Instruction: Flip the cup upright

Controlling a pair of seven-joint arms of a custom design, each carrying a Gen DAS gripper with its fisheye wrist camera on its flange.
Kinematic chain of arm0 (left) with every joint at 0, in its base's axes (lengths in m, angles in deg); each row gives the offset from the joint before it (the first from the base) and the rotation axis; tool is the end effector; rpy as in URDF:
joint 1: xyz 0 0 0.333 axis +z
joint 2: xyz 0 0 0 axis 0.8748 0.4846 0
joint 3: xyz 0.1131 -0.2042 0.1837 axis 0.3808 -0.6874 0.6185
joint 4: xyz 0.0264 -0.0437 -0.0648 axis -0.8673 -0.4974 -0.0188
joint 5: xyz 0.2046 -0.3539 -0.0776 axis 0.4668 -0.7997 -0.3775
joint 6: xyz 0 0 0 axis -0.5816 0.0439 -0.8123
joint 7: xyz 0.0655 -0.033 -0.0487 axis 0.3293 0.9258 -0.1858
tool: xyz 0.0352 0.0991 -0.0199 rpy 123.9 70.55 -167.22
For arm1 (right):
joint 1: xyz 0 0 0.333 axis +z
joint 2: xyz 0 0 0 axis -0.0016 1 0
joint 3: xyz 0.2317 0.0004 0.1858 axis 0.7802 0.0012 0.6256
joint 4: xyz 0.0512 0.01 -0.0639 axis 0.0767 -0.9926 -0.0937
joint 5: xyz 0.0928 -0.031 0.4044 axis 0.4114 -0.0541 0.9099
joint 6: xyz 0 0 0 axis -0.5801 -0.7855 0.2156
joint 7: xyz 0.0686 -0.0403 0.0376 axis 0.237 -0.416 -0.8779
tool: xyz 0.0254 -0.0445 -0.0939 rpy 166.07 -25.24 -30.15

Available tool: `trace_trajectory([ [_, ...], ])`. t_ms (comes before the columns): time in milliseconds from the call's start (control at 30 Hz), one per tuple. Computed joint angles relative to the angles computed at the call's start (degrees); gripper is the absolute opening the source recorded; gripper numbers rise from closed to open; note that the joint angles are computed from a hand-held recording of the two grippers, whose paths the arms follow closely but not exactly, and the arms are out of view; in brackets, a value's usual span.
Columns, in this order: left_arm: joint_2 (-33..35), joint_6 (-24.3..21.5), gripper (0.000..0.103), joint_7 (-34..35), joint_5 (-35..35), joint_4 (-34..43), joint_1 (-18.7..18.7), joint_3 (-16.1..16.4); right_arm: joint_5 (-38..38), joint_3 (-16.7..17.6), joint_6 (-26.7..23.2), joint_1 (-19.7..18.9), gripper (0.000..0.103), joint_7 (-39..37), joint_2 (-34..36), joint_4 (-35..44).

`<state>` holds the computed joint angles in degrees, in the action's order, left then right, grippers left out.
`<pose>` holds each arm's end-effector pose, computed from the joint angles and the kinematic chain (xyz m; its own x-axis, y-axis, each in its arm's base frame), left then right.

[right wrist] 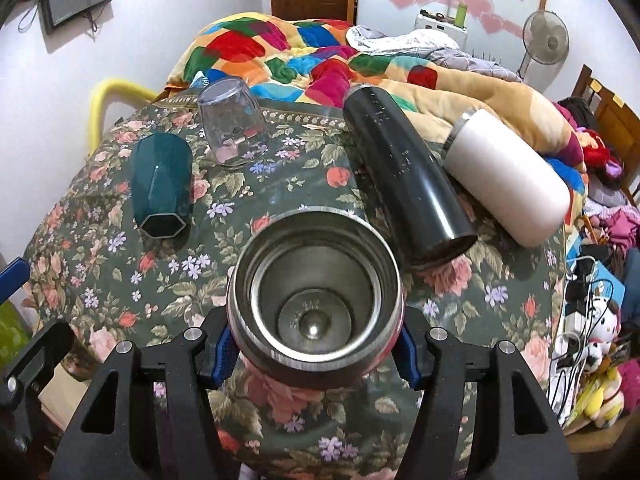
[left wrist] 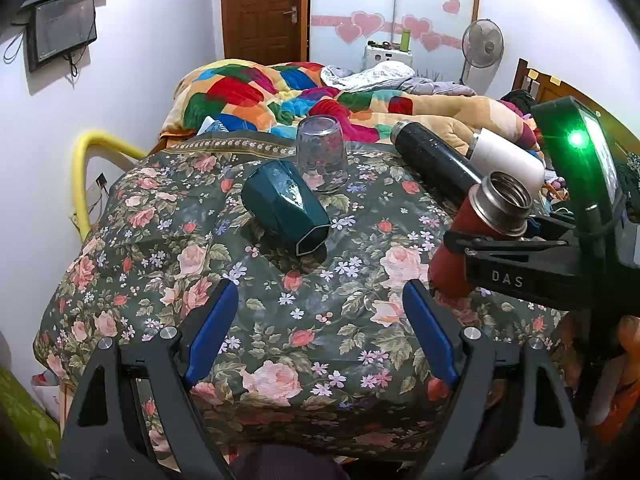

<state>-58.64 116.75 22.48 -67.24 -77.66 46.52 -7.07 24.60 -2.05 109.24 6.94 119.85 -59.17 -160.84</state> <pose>0.5148 -0.1796 0.4156 -0.3212 -0.9467 0.0254 -0.6821 0.2126 -0.6996 0.5343 0.1261 0.4173 -0.0325 -0.9993 0.0196 -0.8399 0.0167 -0.5425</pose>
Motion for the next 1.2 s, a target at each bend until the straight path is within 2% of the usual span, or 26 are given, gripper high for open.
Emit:
trace_trajectory([
  [167,-0.07,-0.16,0.084,-0.50,0.32,0.05,0.21,-0.10,2.33,-0.63,-0.29,0.65,0.059,-2.02,1.62,1.38],
  [267,-0.04,-0.21,0.084,0.49,-0.55,0.15,-0.28,0.25,7.36,-1.58,-0.78,1.52,0.061,-5.92,1.49,1.48],
  [367,-0.43,-0.06,0.084,1.49,-1.45,0.01,-0.73,0.47,12.04,-2.07,-0.40,1.90,0.063,-9.17,-0.12,0.44],
  [467,-1.57,0.34,0.084,2.97,-3.06,-0.50,-2.00,1.11,12.12,-1.31,1.30,1.07,0.064,-8.98,-3.39,-1.73],
  [533,-2.76,0.74,0.084,5.57,-6.12,-0.91,-4.47,2.76,11.97,-0.54,2.33,0.30,0.066,-8.55,-6.14,-3.33],
  [733,-7.96,3.49,0.084,6.67,-7.41,-3.25,-9.24,5.39,11.13,2.96,6.08,-3.51,0.068,-7.29,-18.96,-9.89],
  [933,-15.60,7.28,0.084,3.93,-4.19,-6.86,-13.36,7.66,10.60,9.81,11.39,-10.91,0.075,-3.58,-34.94,-17.09],
  [1100,-23.98,11.71,0.084,1.72,-1.43,-10.75,-17.34,10.31,13.37,14.11,15.23,-14.60,0.078,-1.75,-47.95,-22.77],
  [1200,-29.39,15.19,0.087,-0.12,0.57,-13.77,-17.27,9.55,14.81,17.74,16.94,-17.35,0.083,-0.41,-53.77,-24.99],
])
